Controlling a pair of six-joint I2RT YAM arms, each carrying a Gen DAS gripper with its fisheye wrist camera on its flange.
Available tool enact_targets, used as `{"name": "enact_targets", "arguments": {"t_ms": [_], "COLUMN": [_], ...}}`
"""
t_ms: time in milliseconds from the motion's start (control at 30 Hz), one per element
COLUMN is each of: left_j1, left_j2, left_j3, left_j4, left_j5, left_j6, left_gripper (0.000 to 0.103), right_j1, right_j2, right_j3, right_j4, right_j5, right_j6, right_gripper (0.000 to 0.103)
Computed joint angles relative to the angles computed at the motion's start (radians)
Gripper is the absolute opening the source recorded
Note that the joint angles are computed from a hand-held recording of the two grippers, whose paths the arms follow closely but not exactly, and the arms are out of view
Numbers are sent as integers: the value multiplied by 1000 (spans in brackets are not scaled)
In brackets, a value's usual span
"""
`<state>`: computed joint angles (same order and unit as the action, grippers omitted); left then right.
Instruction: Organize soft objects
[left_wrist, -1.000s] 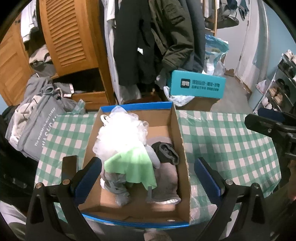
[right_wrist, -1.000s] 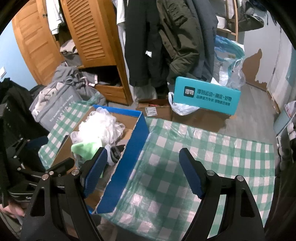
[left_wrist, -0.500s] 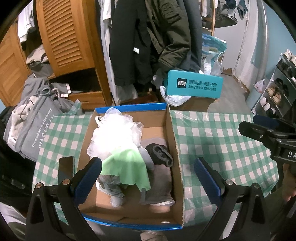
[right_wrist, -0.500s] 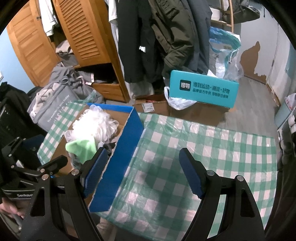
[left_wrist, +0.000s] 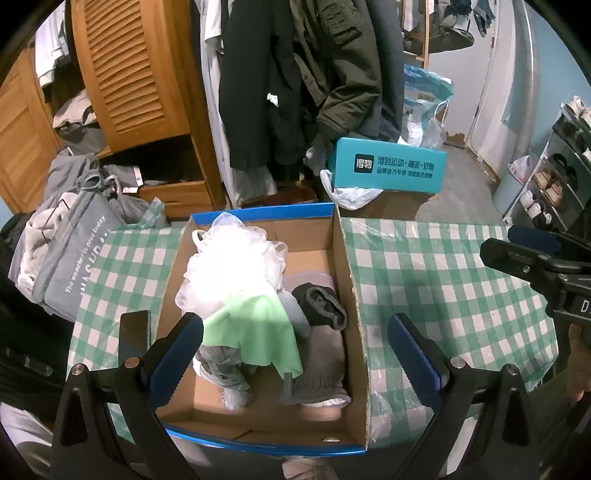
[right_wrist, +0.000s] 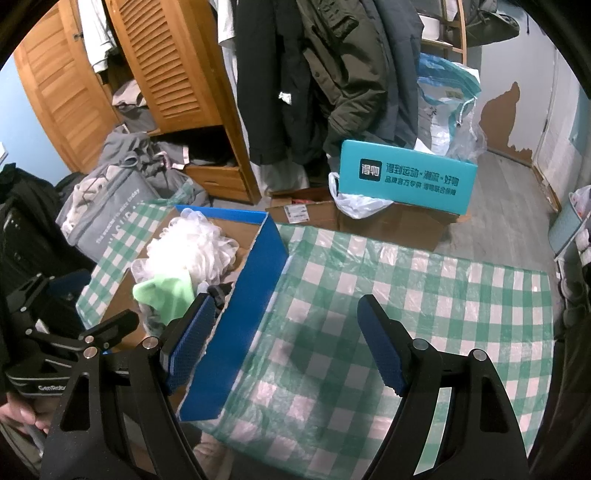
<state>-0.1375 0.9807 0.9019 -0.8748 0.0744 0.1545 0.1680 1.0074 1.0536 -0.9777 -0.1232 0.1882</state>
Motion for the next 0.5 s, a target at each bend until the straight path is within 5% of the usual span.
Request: {"name": "enact_targets", "arguments": {"t_ms": [500], "left_j1": [-3], "left_j2": [-6], "left_j3": [7], "left_j4": [-14], "left_j5": [-8], "left_j6": [13], "left_gripper": [101], "right_j1": [4], "right_j2": [1], "right_j3": [1], "right_j4": [0], "right_j5": [3], "right_j6": [4], "right_gripper": [79]}}
